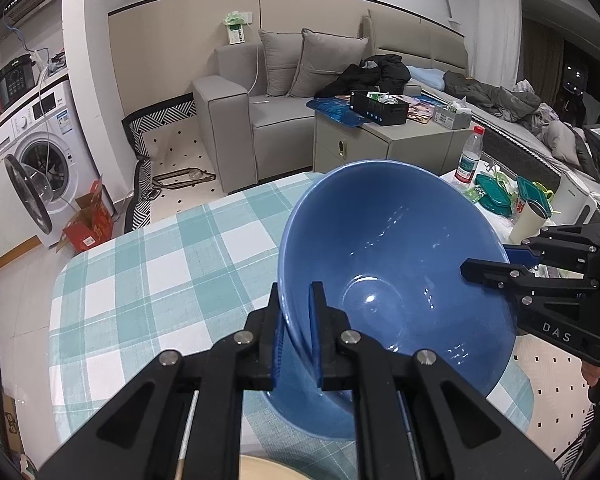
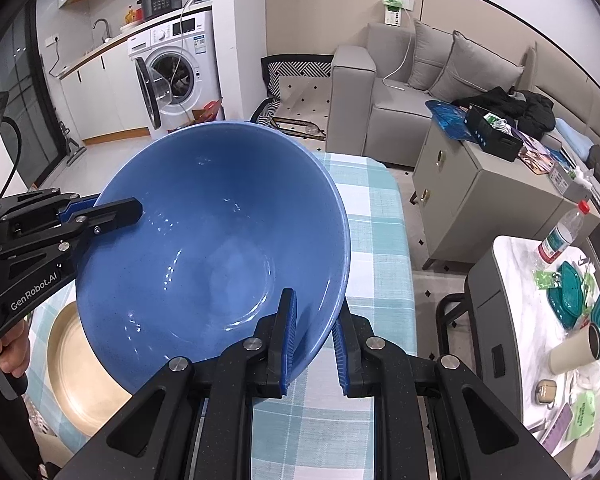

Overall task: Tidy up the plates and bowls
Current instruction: 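Carry the darker blue bowl over the light blue bowl with both grippers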

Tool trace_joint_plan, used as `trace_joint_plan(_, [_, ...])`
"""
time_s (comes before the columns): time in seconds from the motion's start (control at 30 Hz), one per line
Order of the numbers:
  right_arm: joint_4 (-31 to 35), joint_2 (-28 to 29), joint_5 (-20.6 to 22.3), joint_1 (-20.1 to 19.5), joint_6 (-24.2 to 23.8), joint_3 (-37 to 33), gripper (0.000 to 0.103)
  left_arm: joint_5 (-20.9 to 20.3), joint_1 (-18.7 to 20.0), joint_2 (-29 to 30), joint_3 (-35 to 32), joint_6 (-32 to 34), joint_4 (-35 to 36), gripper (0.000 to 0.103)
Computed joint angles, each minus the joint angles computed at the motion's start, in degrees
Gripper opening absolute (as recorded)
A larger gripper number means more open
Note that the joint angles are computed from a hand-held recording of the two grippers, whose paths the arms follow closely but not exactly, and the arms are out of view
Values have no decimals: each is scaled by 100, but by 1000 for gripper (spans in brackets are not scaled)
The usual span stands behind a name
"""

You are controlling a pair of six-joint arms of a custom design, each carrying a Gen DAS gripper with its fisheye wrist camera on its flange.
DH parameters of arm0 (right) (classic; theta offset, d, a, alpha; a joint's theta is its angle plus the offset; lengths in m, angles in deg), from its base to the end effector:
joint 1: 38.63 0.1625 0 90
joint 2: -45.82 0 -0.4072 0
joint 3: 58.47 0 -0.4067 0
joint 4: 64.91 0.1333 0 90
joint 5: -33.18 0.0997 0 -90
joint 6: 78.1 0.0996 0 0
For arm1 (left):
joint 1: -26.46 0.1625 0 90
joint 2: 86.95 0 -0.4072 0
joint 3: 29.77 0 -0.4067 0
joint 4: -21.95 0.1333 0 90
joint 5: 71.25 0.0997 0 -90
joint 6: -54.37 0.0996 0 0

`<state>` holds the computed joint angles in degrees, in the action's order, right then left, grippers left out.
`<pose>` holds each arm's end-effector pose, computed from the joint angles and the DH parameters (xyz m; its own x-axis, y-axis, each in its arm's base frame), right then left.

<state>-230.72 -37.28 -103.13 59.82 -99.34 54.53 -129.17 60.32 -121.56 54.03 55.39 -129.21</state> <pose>0.1371 -0.5056 0.3878 -0.6709 0.1349 0.7291 -0.3705 0.7908 -0.4872 -0.4908 -0.5535 0.0241 -0.5490 0.6518 -0.5232 0.8222 0.5335 -0.1981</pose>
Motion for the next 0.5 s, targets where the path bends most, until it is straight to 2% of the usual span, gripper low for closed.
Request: trace_joint_plan(0.5, [64,279,87,-94,-80,-102,17,32,135,-114,249,-121,-64,9])
